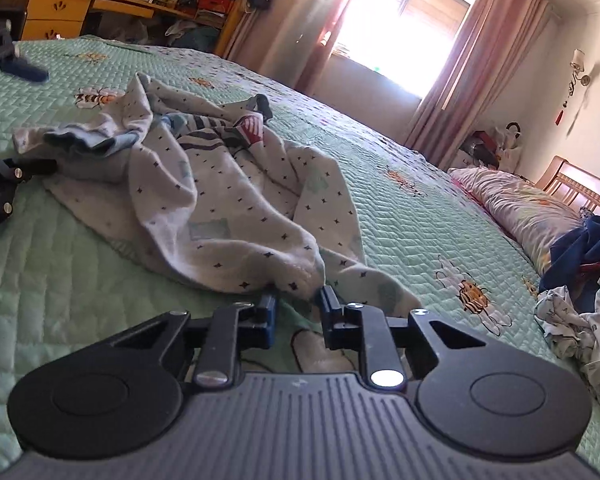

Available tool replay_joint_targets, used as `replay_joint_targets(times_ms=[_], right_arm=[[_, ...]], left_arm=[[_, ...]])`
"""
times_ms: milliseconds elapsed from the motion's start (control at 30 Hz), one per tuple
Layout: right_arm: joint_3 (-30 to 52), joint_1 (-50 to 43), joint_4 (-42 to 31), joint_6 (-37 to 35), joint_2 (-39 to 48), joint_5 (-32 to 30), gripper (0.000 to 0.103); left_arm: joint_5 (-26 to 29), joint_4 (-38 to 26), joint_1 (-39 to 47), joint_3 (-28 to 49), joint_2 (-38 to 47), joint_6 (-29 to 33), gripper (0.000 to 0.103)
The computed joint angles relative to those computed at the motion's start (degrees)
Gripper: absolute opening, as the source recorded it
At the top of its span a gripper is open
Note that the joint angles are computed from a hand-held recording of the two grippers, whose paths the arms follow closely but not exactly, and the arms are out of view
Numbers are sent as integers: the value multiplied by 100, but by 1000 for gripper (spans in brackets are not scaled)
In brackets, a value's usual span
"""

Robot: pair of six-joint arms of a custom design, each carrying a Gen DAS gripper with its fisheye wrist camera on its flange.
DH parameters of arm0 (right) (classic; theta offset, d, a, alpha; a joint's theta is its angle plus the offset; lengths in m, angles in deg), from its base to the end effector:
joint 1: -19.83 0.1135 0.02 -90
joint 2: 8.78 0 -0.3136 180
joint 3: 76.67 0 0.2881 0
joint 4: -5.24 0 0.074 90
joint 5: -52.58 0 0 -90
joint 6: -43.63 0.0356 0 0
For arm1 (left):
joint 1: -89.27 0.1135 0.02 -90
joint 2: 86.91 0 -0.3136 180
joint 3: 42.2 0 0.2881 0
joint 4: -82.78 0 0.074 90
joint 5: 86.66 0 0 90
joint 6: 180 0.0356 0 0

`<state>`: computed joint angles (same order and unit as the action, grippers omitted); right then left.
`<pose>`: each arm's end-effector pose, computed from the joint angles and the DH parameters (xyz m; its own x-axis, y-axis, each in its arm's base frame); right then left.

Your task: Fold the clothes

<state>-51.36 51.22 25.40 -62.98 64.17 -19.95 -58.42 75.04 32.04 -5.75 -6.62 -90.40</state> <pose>0.1916 0.1044 0.1506 -0.3004 -0.5027 -0.8106 -0.3708 0.8445 -0.3863 0.1516 -0.1776 0.1519 -0.4248 0.6538 -0.6262 0.0986 0.7210 0.6859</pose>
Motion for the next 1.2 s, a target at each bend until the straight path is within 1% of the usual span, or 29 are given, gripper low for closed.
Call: replay_joint_targets(times_ms=[100,167,300,367,400,433,467,533,633,767,833,967,1067,1133,1200], right_arm=[[-121,19,124,12,-198,-35,24],[-175,-14,298,-83,-141,-154,24],[-127,-3,339,-136,-85,-125,25],[-77,20,275,-203,-34,-89,26],[-29,14,195,-219,31,-82,26],[22,2,106,-231,97,-81,25],[60,-11,25,-208,135,-106,25],[112,-71,-143,-147,127,-252,23],[174,-125,-240,-99,130,-352,5],[166,-272,-305,206,-127,-623,4],[197,-363,-433,441,-336,-797,4],[399,-563,-903,1073,-808,-1114,4],[577,-678,-1432,1496,-1361,-1261,3],[702,-734,-1998,1626,-1927,-1363,3],[836,-808,-2672,1728,-2636,-1451,3]], left_arm=[[-202,119,-83,-59,107,-101,66],[-291,213,-50,-86,181,-127,65],[-490,404,-102,-159,155,83,65],[-446,500,-44,-202,154,183,61],[-385,497,1,-199,151,207,53],[-329,481,44,-191,148,224,41],[-282,437,71,-175,147,221,36],[-122,356,121,-153,124,215,13],[106,372,212,-156,158,266,8],[196,504,260,-227,108,271,7],[276,448,328,-238,-43,149,7],[528,-43,591,-129,-555,-319,6],[435,-642,577,-28,-1066,-678,6],[222,-1280,423,72,-1580,-949,6],[-114,-2258,103,291,-2121,-1484,6]])
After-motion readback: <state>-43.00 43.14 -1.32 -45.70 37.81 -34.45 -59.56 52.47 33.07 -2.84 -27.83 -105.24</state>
